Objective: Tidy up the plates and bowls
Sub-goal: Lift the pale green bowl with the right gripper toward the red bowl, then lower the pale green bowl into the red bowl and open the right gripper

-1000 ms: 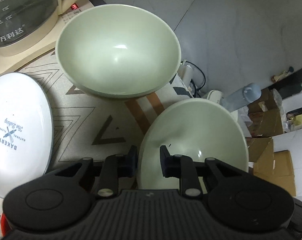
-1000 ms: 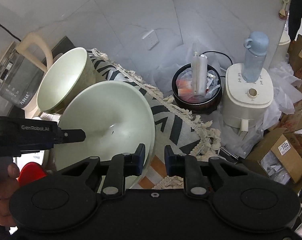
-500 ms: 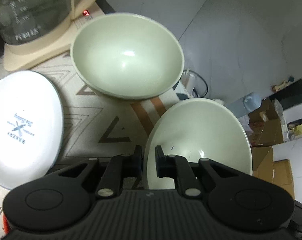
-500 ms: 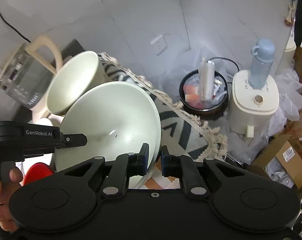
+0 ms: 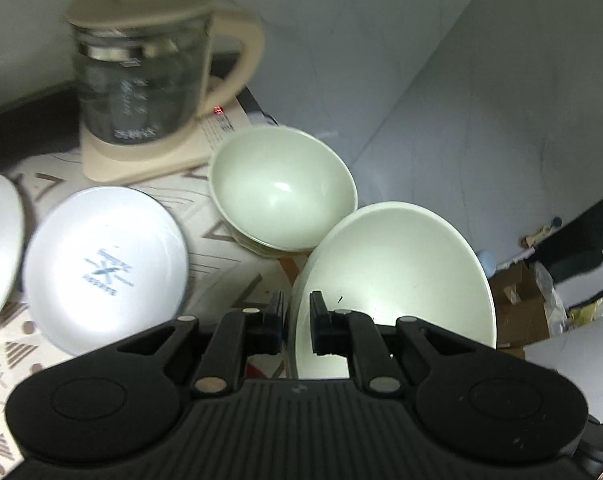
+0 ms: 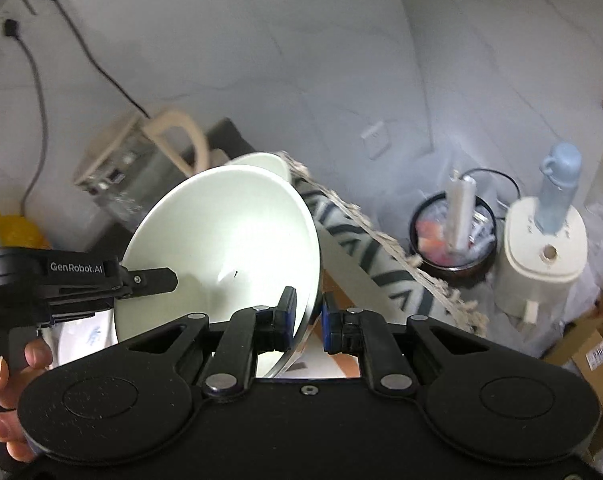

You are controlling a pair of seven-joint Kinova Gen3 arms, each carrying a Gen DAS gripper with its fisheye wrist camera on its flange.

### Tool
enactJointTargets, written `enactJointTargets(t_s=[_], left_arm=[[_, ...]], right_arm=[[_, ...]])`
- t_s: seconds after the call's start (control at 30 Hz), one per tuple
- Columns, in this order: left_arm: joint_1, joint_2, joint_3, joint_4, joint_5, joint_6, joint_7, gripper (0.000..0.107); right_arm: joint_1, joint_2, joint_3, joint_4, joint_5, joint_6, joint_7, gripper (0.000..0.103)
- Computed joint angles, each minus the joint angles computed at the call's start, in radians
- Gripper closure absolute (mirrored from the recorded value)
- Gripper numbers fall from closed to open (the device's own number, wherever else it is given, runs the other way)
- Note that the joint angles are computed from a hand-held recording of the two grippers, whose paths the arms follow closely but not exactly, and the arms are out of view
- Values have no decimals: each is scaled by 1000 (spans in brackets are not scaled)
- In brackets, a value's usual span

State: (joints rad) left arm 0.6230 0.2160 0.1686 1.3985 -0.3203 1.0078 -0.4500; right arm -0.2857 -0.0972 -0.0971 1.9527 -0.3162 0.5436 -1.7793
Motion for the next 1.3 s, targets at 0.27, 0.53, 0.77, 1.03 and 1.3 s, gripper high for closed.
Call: enactJointTargets(t_s=[0.27,0.53,0.77,1.03,1.3], left_arm=[[19,-98,23,90,-74,38,174,96],[-10,-188,86,187,-109,82,323,96],[-52,-248,134,267,-98,98,407,96],[-103,-279,156,322,-45,88,418,96],[-139,-282,142,379,55,33,370,96]], right_arm=[[-46,-33,8,8,-75,-17,114,90],[-87,-43,-3,8,-128,0,180,90],[-113,-23,-27,-3,-137,17,201,90],[-128,3,-53,-13,-117,24,196,90],[-134,25,-79,-21,-47,29,128,90]])
